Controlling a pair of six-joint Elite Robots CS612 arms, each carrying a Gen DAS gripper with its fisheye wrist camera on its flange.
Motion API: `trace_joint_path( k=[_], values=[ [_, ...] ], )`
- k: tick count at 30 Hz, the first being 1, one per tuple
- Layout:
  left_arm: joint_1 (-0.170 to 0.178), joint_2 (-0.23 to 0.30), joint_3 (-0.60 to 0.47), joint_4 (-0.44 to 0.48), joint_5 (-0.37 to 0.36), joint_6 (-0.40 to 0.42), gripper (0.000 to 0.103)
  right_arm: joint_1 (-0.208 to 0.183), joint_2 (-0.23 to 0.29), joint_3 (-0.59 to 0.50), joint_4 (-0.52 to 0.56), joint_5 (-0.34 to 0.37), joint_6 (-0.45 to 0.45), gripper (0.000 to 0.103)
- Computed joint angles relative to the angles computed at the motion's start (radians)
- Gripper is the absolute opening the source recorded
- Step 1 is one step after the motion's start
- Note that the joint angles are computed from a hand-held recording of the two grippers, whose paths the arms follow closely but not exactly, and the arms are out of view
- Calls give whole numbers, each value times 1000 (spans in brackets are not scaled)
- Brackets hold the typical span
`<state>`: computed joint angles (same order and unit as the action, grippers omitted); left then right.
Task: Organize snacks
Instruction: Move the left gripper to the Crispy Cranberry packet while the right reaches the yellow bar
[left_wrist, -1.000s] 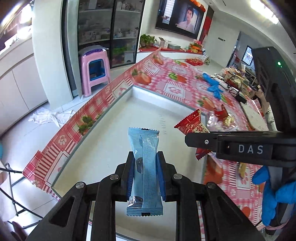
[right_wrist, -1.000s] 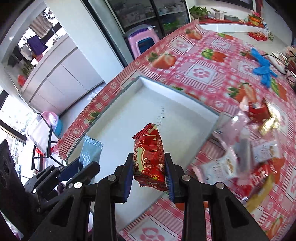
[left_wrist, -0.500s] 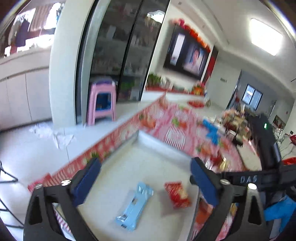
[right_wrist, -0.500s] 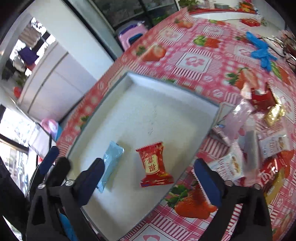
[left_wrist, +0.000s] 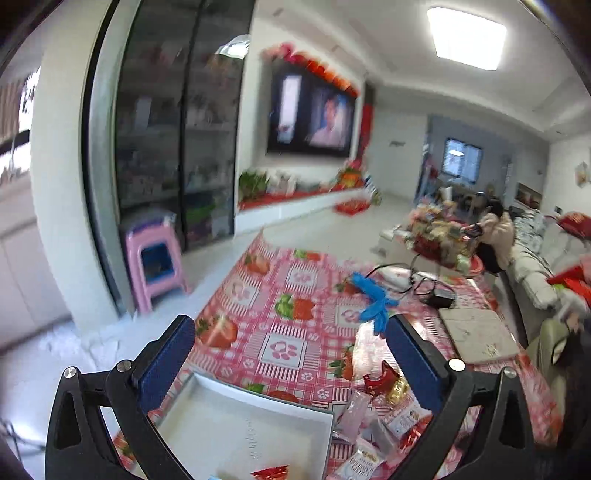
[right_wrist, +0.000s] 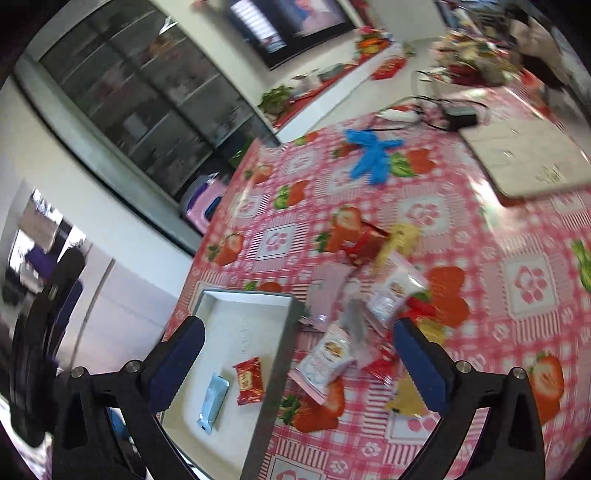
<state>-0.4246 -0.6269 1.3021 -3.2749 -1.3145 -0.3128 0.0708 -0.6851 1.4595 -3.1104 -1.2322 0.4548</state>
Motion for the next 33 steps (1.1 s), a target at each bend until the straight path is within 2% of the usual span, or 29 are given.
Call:
trace_joint_path(
  k=[2, 3, 4, 5, 6, 10, 12, 14, 16, 20, 23, 24, 27, 29, 31, 33],
  values=[
    [18, 13, -53, 157, -37, -192, 103, -13, -11, 42, -20, 15, 41, 102],
    [25, 18, -56, 194, -68, -254, 103, -20, -16, 66, -26, 28, 49, 102],
    [26, 19, -46, 204, -88, -274, 103, -26, -21, 85, -27, 36, 47, 102],
    [18, 17, -30, 222, -85, -253, 103, -33, -28, 106, -18, 40, 36, 102],
    [8, 13, -9, 226, -70, -189, 103, -41, -37, 122, 18, 29, 12, 102],
    [-65, -10, 108, 169, 30, 153, 103, -59, -39, 120, 169, -38, -49, 102],
    [-91, -14, 147, 136, 49, 257, 103, -63, -29, 98, 222, -51, -70, 102],
    [-109, -13, 167, 130, 51, 320, 103, -59, -14, 68, 278, -81, -91, 102],
    [-121, -8, 170, 136, 58, 348, 103, -48, 10, 29, 325, -107, -106, 102],
    [-115, -5, 170, 136, 49, 330, 103, -31, 55, -34, 381, -135, -106, 103],
    [-106, 7, 138, 192, 36, 309, 103, -9, 80, -81, 387, -219, -154, 103],
    [-107, 11, 127, 211, 35, 309, 103, 2, 92, -106, 401, -268, -189, 103],
    [-115, 24, 105, 229, 30, 343, 103, 17, 111, -137, 415, -358, -279, 103],
    [-129, 42, 78, 261, 40, 384, 103, 17, 114, -126, 383, -418, -330, 103],
    [-145, 68, 44, 294, 98, 405, 103, 2, 104, -89, 330, -419, -350, 103],
    [-150, 94, 4, 354, 118, 393, 103, -18, 85, -43, 296, -422, -339, 103]
  ],
)
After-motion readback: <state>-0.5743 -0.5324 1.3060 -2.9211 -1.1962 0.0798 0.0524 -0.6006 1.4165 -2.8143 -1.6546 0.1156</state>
